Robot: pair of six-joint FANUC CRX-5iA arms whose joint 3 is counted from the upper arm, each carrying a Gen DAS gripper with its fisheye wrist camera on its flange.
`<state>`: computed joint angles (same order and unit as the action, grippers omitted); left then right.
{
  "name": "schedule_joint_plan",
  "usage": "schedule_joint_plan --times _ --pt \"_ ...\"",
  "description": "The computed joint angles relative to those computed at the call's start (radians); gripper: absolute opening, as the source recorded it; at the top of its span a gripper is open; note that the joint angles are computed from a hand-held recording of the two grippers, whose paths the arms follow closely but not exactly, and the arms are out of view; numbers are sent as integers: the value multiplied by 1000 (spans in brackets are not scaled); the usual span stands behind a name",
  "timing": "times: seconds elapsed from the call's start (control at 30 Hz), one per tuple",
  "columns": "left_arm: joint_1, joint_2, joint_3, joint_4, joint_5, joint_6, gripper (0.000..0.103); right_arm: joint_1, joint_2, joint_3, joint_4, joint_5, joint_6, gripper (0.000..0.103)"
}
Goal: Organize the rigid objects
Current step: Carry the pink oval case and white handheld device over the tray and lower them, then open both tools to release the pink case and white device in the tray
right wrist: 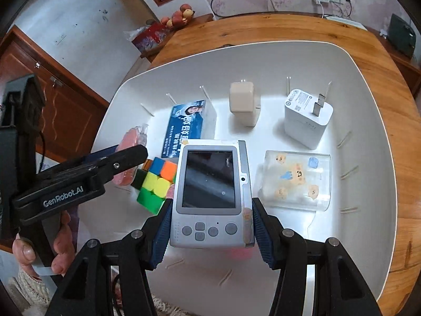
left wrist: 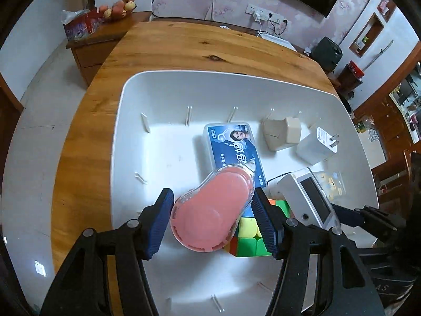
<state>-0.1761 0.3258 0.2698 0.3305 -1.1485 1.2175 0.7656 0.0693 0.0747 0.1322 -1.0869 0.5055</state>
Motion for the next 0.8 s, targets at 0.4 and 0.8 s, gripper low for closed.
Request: schedule_joint_plan --times 0.4,0.8 --pt "-18 -6 -23 -5 62 -11 66 14 -5 -24 52 -25 -32 60" --pt "4 28 5 101 -10 -17 80 54 -16 -48 161 -32 -65 60"
